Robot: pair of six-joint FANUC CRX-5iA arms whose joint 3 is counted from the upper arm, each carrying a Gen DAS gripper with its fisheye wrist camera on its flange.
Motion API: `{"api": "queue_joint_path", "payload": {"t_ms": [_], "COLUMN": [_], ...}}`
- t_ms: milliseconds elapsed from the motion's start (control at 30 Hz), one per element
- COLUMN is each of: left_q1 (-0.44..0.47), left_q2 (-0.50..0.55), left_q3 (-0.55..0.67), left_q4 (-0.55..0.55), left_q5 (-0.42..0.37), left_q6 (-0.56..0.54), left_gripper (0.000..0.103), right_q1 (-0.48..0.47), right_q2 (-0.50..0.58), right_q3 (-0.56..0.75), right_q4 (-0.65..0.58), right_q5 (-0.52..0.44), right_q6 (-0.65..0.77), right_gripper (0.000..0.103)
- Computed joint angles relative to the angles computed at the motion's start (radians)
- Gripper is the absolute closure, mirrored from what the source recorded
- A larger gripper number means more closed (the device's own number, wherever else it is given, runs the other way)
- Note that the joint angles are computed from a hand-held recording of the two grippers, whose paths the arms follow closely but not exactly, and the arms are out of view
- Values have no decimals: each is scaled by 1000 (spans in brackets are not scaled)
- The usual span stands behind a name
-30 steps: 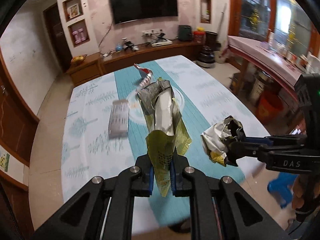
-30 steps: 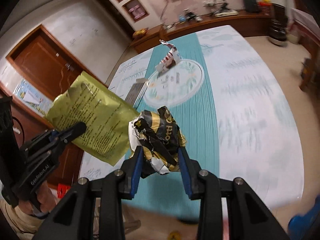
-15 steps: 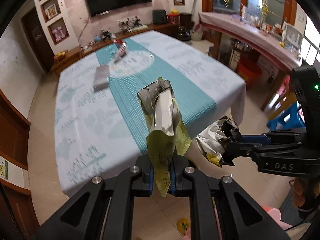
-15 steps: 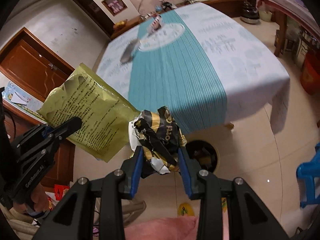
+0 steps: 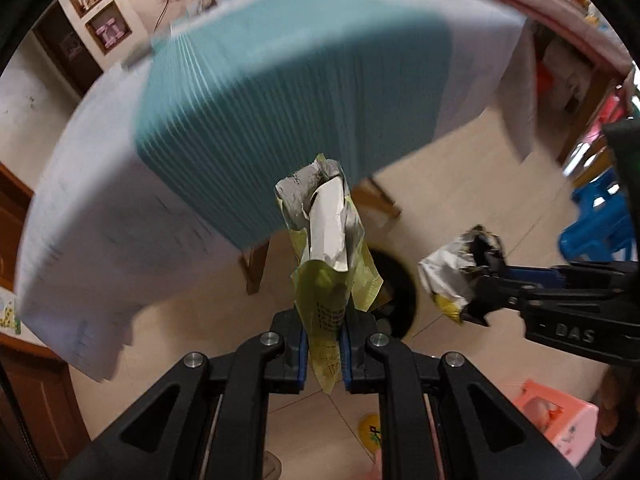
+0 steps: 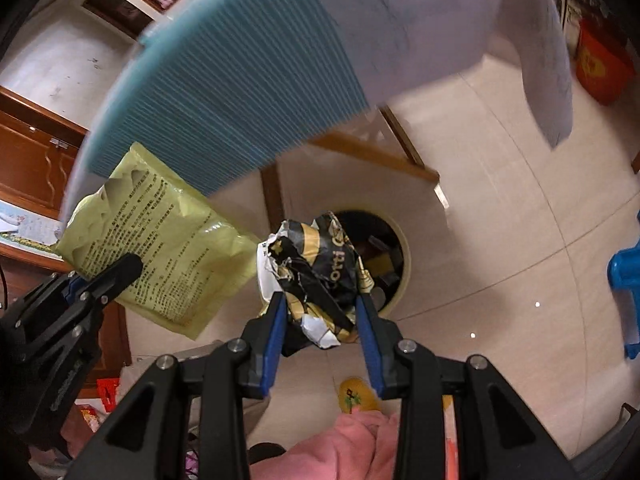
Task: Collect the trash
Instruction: 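Carry the yellow-green packet and black-and-gold wrapper with both tools over the bin, then open both tools to drop the packet and wrapper into the bin, then move both tools back above the table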
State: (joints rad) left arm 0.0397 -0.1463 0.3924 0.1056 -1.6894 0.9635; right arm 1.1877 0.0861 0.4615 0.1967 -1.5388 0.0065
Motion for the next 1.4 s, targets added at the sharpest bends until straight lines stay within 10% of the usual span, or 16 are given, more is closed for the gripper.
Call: {"api": "queue_joint_path", "payload": {"t_ms": [467,900,1067,1133,1233,1400], "left_q1": [-52,-45,-55,-56,-50,-35], "left_q2": [-62,-19,-9,1,2,-1], "left_q3": [-447,-525,-523,-515,-511,-509], "left_q4": [-120,-96,-113,-132,-140,-142], "left_q5": [328,380,391,397,407,404], "left_q6": [48,32,59,81,102,112], "left_gripper": [93,90,65,28,17,14], "right_q1": [-85,-124,-137,-131,-127,-119], "right_q2": [-2,47,76,83,90,95], "right_q3": [-372,-431,-405,-399,-404,-401], "right_q4": [-68,-155,-173,-150,-120,-95], "right_q5": [428,573,568,564,579,575], "right_q6": [54,118,150,141,139,142], "right_gripper": [68,66,65,57,37,36]}}
